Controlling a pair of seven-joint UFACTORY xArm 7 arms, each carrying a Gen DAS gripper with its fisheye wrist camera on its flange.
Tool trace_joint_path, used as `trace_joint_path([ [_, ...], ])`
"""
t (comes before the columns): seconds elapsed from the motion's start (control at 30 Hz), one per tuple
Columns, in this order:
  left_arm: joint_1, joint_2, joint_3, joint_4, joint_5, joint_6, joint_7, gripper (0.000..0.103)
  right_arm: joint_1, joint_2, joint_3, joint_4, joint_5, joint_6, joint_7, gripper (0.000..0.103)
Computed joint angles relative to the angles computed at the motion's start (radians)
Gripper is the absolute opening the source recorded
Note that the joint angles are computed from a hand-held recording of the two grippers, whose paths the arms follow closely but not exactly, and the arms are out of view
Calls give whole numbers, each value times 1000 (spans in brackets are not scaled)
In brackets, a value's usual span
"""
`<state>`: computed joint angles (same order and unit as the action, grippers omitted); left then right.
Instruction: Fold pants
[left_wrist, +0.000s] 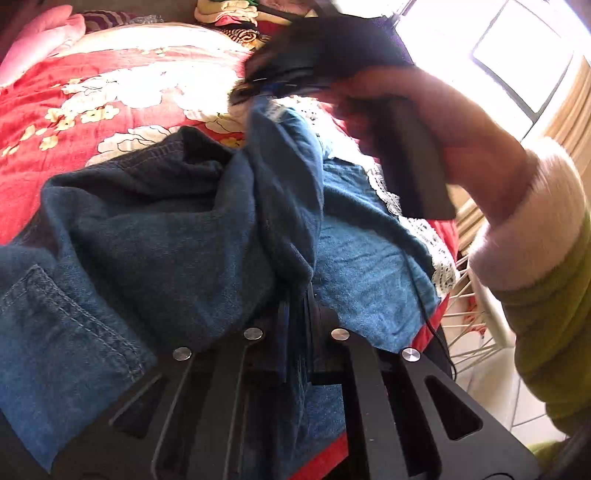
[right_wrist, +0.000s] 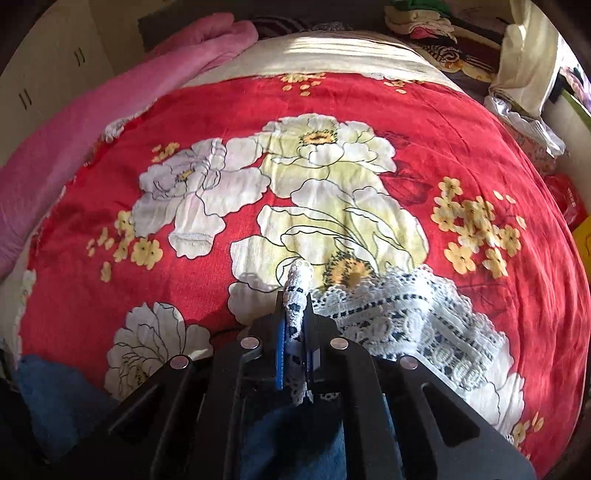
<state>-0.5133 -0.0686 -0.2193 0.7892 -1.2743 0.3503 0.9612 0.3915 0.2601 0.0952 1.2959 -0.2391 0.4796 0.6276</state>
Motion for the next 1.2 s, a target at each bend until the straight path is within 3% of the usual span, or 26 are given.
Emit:
trace_joint_path([
  [0.1,3,-23,10,-12,-38,4,49,1,-48,-189,22,-224,109,-152,-9,7],
  [0.3,-3,-104,32,-55,-77,13,138,1,-157,-658,86,-669,100,-310,223,7],
  [0.4,-13,-168,41,-95,-86,37,194,1,-140,-878,101,-855,186,-317,272,7],
  [0.47,-35,-222,36,-135,-92,33,214,1,-149,-1006,158,-954,214,-288,329,7],
  [0.57,-56,-247,23,-167,-19,25,164,1,-140,-1147,222,-1087,239,-288,419,7],
  [0.8,-122,-219,24,-189,98,-47,77,1,-46,-1228,228,-1263,266,-338,570,7],
  [1.03,-142,-177,36,-198,244,-104,-54,3,39,-1221,164,-1355,267,-442,639,12],
  [1.13,-158,-172,49,-200,276,-116,-81,4,59,-1272,153,-1364,243,-392,625,17],
  [1.2,-166,-176,62,-199,288,-107,-89,5,75,-1364,134,-1366,225,-297,592,25],
])
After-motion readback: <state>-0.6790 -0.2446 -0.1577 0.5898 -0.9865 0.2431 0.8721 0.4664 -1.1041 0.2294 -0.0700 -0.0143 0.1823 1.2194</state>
